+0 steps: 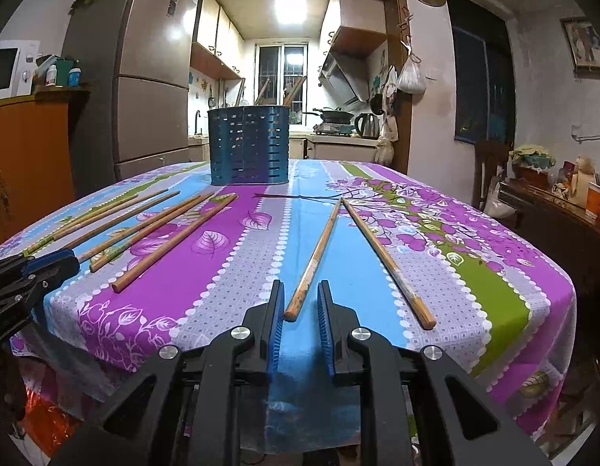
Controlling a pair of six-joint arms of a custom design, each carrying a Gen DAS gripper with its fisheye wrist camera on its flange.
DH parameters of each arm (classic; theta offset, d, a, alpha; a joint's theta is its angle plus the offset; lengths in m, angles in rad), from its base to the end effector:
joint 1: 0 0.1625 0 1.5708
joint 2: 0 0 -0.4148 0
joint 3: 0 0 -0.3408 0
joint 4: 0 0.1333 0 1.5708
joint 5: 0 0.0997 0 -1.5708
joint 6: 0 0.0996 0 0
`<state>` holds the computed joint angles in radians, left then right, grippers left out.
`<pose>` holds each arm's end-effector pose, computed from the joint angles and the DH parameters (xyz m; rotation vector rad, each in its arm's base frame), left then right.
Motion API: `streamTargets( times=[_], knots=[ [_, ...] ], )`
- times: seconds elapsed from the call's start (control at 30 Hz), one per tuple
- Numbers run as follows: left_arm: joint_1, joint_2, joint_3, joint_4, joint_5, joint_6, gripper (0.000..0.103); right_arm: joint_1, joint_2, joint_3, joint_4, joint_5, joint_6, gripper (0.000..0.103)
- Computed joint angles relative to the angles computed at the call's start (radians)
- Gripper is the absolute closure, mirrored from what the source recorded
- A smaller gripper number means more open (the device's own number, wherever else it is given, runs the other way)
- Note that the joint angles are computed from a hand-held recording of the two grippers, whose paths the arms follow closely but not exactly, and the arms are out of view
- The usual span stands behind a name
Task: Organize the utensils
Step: 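Move both open tools back down to the remaining chopsticks, then close the left tool on a chopstick while the right tool grasps another, then carry both chopsticks over the blue holder and lower them in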
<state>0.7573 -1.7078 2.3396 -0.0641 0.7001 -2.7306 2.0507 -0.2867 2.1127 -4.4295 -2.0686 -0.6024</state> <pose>-0.0151 -0.3026 0.2536 0.7821 2.0620 -1.3467 0.2783 -0.3490 -0.0092 0.9015 -2.1451 1.2692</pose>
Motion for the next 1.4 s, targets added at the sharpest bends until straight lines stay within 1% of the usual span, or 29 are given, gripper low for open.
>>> streamTargets(
  times=[0.13,0.23,0.3,0.33,0.6,0.67,0.77,0.87,1.0,1.1,1.23,1.33,1.4],
  knots=[
    [-0.009,-0.003,0.013,-0.026,-0.014,0.006,0.088,-0.003,0.008,-0.001,-0.019,0.010,-0.007,0.085],
    [-0.016,-0.001,0.017,-0.032,-0.029,0.004,0.088,-0.006,0.009,0.002,-0.018,0.024,-0.004,0.092],
    [-0.027,0.003,0.018,-0.035,-0.045,-0.003,0.090,-0.008,0.007,0.005,-0.017,0.029,0.001,0.092],
    [-0.032,0.008,0.017,-0.032,-0.051,-0.010,0.093,-0.010,0.005,0.007,-0.015,0.035,0.007,0.092],
    [-0.051,0.018,0.013,-0.028,-0.079,-0.023,0.097,-0.020,-0.014,0.029,-0.030,0.046,0.010,0.094],
    [-0.069,0.010,0.011,-0.020,-0.088,-0.020,0.098,-0.016,-0.024,0.035,-0.035,0.047,0.005,0.094],
    [-0.119,-0.015,0.009,-0.007,-0.117,-0.016,0.098,0.000,-0.045,0.045,-0.045,0.050,-0.015,0.095],
    [-0.151,-0.030,-0.004,0.005,-0.141,-0.010,0.098,0.020,-0.074,0.056,-0.053,0.056,-0.034,0.095],
    [-0.207,-0.072,-0.027,0.013,-0.178,0.038,0.098,0.053,-0.116,0.075,-0.067,0.073,-0.061,0.095],
    [-0.249,-0.103,-0.047,0.007,-0.196,0.087,0.098,0.079,-0.163,0.082,-0.046,0.096,-0.083,0.095],
    [-0.269,-0.111,-0.092,-0.018,-0.187,0.170,0.098,0.095,-0.219,0.077,0.005,0.130,-0.114,0.095],
    [-0.244,-0.092,-0.146,-0.028,-0.138,0.211,0.098,0.101,-0.266,0.063,0.071,0.157,-0.130,0.095],
    [-0.224,-0.065,-0.182,-0.033,-0.105,0.231,0.098,0.099,-0.306,0.045,0.141,0.177,-0.130,0.095]
  ],
)
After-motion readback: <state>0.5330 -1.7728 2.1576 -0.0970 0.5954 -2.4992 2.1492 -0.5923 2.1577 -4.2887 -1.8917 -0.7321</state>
